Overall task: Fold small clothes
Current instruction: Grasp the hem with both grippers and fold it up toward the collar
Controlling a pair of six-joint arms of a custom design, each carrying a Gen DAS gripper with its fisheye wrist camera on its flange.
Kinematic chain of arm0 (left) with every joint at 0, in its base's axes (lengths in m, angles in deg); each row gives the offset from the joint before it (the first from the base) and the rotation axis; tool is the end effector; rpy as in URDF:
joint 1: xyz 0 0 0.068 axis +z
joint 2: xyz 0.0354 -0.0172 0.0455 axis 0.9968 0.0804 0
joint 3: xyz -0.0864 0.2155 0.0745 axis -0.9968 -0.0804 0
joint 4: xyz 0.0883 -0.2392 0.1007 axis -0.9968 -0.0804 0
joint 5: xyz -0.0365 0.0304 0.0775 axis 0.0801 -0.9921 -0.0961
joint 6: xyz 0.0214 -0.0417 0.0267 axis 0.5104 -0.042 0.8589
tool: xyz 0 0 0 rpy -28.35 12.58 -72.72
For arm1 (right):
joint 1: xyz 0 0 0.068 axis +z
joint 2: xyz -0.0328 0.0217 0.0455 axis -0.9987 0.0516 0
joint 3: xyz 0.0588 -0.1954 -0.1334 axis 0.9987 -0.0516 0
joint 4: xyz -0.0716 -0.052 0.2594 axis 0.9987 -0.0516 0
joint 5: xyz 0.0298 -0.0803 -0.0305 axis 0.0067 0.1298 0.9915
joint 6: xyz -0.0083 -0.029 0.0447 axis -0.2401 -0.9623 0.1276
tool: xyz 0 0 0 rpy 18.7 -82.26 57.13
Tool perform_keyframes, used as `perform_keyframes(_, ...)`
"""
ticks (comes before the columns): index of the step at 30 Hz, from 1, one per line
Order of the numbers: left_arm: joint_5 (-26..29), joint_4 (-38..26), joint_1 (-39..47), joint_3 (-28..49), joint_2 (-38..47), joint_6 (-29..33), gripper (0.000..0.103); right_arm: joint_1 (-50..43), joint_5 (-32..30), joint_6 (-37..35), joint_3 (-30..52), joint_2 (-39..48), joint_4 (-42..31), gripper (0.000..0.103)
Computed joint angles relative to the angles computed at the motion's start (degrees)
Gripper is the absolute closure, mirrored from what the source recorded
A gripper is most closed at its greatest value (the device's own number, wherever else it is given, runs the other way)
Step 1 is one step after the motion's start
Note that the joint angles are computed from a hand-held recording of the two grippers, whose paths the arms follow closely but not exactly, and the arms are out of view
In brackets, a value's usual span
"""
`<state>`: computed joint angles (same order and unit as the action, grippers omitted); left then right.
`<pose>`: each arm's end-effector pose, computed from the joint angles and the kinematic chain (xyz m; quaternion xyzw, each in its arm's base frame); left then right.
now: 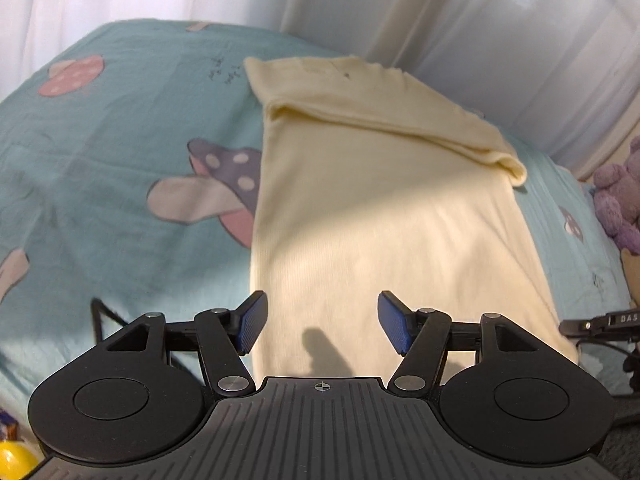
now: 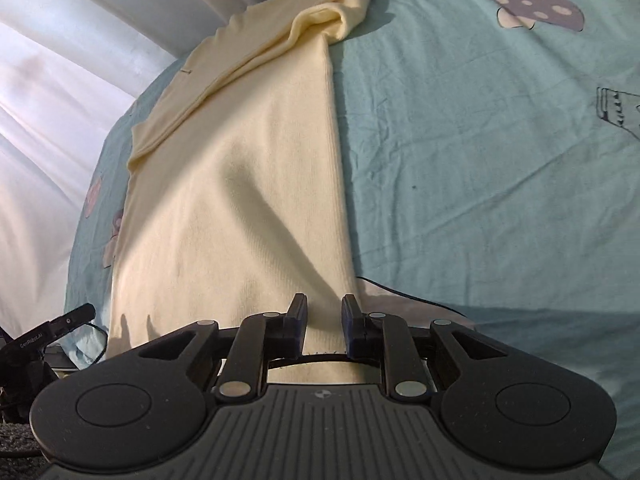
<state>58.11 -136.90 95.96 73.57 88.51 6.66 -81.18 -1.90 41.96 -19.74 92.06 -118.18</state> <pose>0.3889 0.0556 0.2738 0.1336 0.9437 -0.1744 0.2474 0.2116 0.0297 0.1739 0.2342 0.9252 0.2038 0.2181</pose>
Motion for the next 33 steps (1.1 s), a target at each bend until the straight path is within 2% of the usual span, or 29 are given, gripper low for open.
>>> perform_keyframes(2, -1.78, -1.81, 0.12, -2.67, -0.48, 0.91, 0.038, 0.30, 2.28, -1.09, 0.61, -0.67, -2.31, 0.063)
perform_keyframes(6, -1.26, -1.50, 1.05, -6.23, -1.49, 0.45, 0.041, -0.82, -0.47, -0.85, -2.10, -4.33, -2.07, 0.063)
perform_keyframes(11, -1.94, -3.12, 2.22, -5.78, -2.34, 1.06, 0.044, -0.65, -2.97, 3.21, -5.89, -6.34, 1.98, 0.063)
perform_keyframes(16, -4.46, -4.47, 2.42, -4.89, -1.40, 0.13, 0.046, -3.74, -8.09, 6.51, -9.51, -8.73, 5.32, 0.069)
perform_keyframes(19, -4.51, -5.20, 2.16, -4.94, -1.09, -0.02, 0.050, -4.03, -10.01, 7.89, -10.96, -8.31, 8.09, 0.077)
perform_keyframes(22, -3.25, -7.32, 2.83, -3.45, -0.07, 1.16, 0.064, -4.09, -10.75, 8.63, -12.22, -8.15, 10.45, 0.083)
perform_keyframes(25, -1.64, -8.21, 3.52, -1.97, 1.73, -0.76, 0.090, -4.08, -10.97, 9.08, -12.64, -7.34, 12.26, 0.092)
perform_keyframes(29, 0.94, -7.52, 4.15, -1.65, 2.20, -2.28, 0.094, -4.50, -11.57, 8.70, -13.32, -8.77, 13.71, 0.096)
perform_keyframes(33, 6.85, -2.01, 4.90, -2.19, -0.15, -6.84, 0.094, -6.55, -13.08, 9.26, -12.98, -8.15, 17.84, 0.097)
